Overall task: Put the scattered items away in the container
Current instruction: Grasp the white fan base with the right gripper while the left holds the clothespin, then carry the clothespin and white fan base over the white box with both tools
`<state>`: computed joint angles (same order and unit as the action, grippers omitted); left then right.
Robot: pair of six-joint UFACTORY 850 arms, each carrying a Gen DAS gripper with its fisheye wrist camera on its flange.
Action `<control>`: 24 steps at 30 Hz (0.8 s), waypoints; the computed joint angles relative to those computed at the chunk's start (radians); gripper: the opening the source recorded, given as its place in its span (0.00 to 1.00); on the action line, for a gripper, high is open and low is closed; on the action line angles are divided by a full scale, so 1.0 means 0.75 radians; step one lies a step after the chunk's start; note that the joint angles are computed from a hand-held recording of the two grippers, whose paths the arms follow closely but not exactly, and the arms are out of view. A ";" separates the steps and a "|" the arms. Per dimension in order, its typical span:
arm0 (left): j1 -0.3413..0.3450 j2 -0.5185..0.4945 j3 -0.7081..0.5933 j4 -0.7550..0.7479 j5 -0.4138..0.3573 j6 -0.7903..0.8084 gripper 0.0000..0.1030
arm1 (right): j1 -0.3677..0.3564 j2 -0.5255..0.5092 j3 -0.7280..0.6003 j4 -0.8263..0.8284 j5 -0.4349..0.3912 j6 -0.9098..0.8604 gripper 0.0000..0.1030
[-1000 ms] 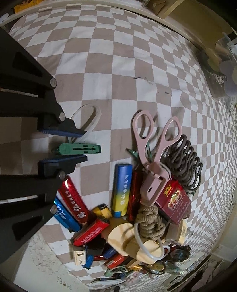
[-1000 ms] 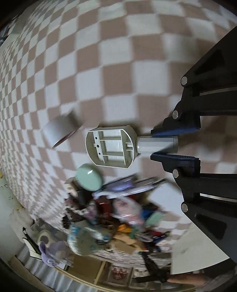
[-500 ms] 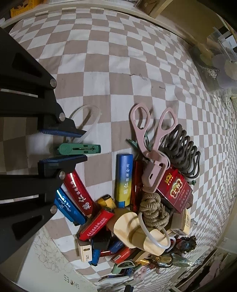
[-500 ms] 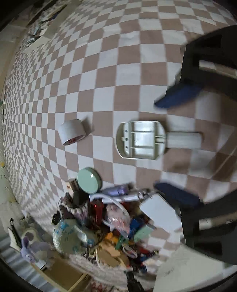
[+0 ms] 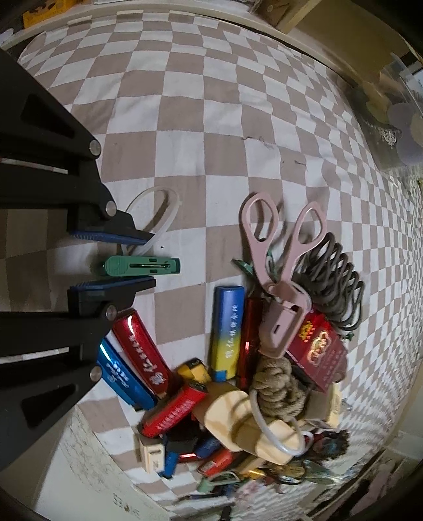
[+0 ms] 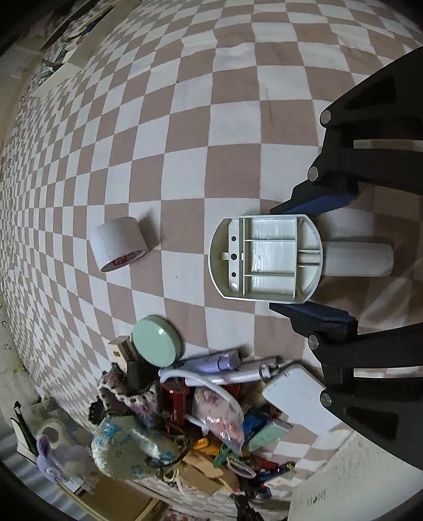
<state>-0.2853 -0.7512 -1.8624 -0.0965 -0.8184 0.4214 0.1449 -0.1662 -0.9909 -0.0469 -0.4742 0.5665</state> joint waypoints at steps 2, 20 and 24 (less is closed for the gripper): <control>0.003 0.014 0.003 -0.016 0.003 -0.005 0.19 | -0.004 0.032 0.011 0.042 0.005 -0.035 0.47; 0.020 0.250 0.163 -0.216 0.145 0.045 0.19 | 0.152 0.344 0.084 -0.221 0.055 0.373 0.47; 0.025 0.310 0.221 -0.304 0.168 0.109 0.19 | 0.180 0.407 0.123 -0.268 0.070 0.473 0.47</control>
